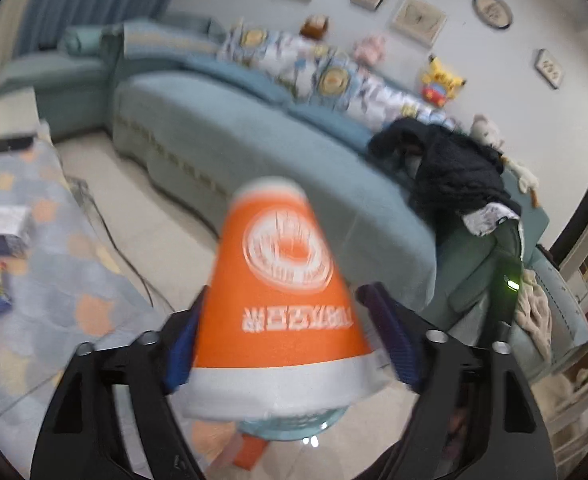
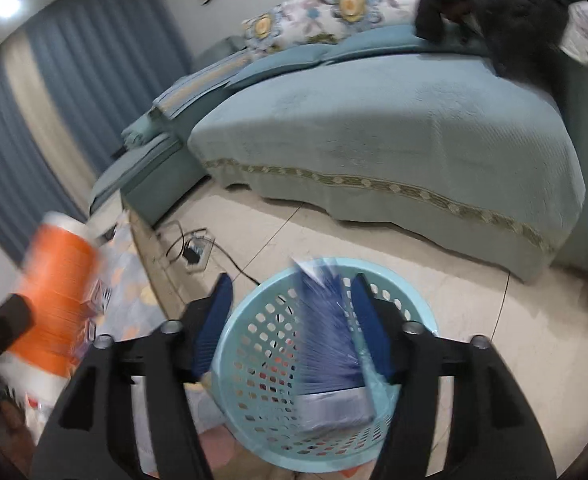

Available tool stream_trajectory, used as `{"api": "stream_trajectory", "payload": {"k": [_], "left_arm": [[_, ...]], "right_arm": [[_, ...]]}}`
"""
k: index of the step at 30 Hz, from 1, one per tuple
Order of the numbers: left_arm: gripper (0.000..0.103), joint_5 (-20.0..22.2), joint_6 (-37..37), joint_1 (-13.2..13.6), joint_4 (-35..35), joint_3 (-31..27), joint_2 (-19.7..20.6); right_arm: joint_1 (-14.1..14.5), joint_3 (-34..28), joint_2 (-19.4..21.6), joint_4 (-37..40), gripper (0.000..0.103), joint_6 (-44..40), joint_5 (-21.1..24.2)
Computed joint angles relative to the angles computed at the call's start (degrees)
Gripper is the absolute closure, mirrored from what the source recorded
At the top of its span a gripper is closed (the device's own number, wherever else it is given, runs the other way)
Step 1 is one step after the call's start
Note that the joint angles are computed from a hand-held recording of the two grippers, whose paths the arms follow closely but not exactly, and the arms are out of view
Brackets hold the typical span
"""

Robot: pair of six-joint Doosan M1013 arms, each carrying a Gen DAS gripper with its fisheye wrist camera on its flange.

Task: Collect trash
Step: 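Drop the cup and carton into the blue basket, opening both grippers, then grasp the white spray can with the left gripper and lift it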

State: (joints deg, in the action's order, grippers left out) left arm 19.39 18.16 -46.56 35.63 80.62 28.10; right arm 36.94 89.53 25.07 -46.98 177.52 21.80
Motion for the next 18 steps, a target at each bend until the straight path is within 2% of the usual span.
{"api": "stream_trajectory", "payload": {"k": [1,3,6,9,10,14,18], "left_arm": [[0.016,2.0,2.4,0.1,-2.4,-1.2,0.9],[0.016,3.7,3.8,0.0,-2.9,-1.8,1.3],[0.016,5.7,1.4,-0.7,1.2,0.4,0.3],[0.016,10.7,-2.2,-2.0,7.0,4.1,-1.7],[0.016,14.4,-4.4,-2.9,10.9,6.1,-2.6],[0.016,27.8,-6.2,-5.3,17.1,9.9,-4.4],[0.016,40.3,-9.8,-6.8,23.0,14.6,-7.0]], "right_arm": [[-0.1,0.3,-0.2,-1.0,0.042,0.9,-0.1],[0.0,0.8,-0.5,-4.1,0.04,4.5,-0.5],[-0.1,1.7,-1.1,-6.8,0.039,8.3,-1.6],[-0.2,2.1,-1.2,-4.8,0.039,7.3,-3.7],[-0.1,2.1,-1.3,-4.2,0.039,6.6,-4.2],[1.3,1.3,-0.9,-2.5,0.039,2.2,-4.7],[2.8,-1.1,0.5,4.1,0.039,-8.4,-5.0]]}}
